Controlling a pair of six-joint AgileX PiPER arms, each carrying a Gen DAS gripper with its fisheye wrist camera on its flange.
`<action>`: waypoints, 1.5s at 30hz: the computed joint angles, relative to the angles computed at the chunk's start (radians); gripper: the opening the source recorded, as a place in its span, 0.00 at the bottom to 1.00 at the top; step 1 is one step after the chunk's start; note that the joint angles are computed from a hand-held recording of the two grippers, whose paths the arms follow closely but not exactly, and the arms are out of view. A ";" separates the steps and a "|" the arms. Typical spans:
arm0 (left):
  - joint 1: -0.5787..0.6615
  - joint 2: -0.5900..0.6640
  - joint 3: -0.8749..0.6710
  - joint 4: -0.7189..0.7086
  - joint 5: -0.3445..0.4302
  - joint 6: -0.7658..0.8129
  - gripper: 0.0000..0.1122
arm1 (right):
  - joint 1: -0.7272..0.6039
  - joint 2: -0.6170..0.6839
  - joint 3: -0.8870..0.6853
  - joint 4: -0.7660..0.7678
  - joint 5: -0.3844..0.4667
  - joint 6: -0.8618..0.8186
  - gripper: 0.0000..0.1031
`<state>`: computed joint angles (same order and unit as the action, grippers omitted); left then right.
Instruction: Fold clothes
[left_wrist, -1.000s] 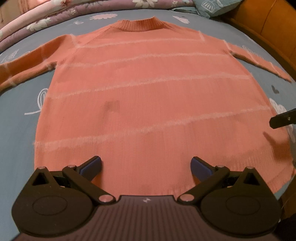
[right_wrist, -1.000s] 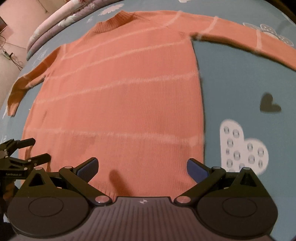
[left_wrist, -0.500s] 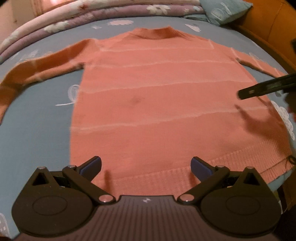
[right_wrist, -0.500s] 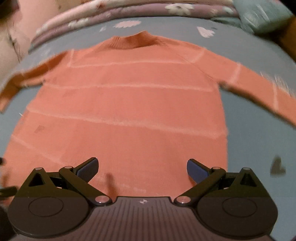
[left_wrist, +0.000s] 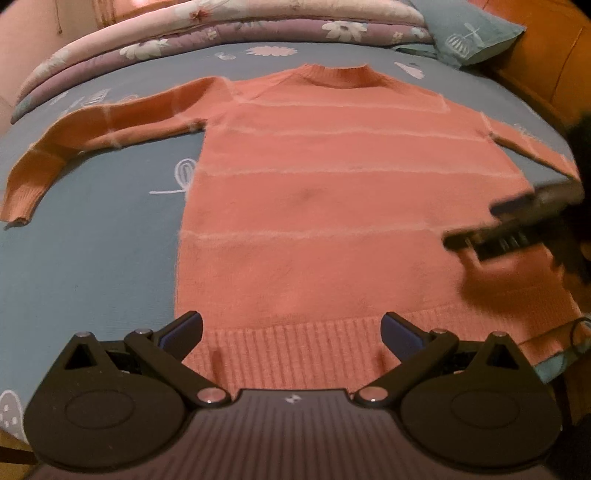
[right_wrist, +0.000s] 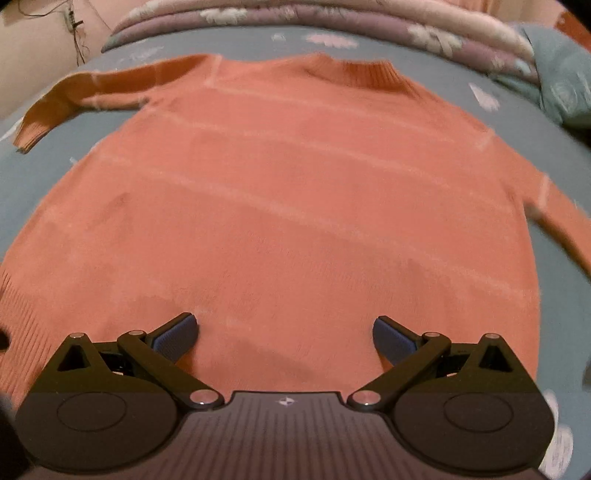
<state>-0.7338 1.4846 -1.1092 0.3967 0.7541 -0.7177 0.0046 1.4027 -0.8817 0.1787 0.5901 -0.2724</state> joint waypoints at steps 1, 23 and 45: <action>0.003 0.004 -0.002 -0.008 -0.009 0.009 0.91 | 0.002 -0.035 0.035 -0.012 0.004 0.004 1.00; 0.012 0.058 0.069 -0.170 -0.178 0.193 0.91 | -0.002 -0.189 0.197 -0.022 -0.045 0.062 1.00; 0.254 0.144 -0.007 -0.401 -0.237 0.630 0.91 | -0.052 -0.169 0.170 0.058 -0.008 -0.068 1.00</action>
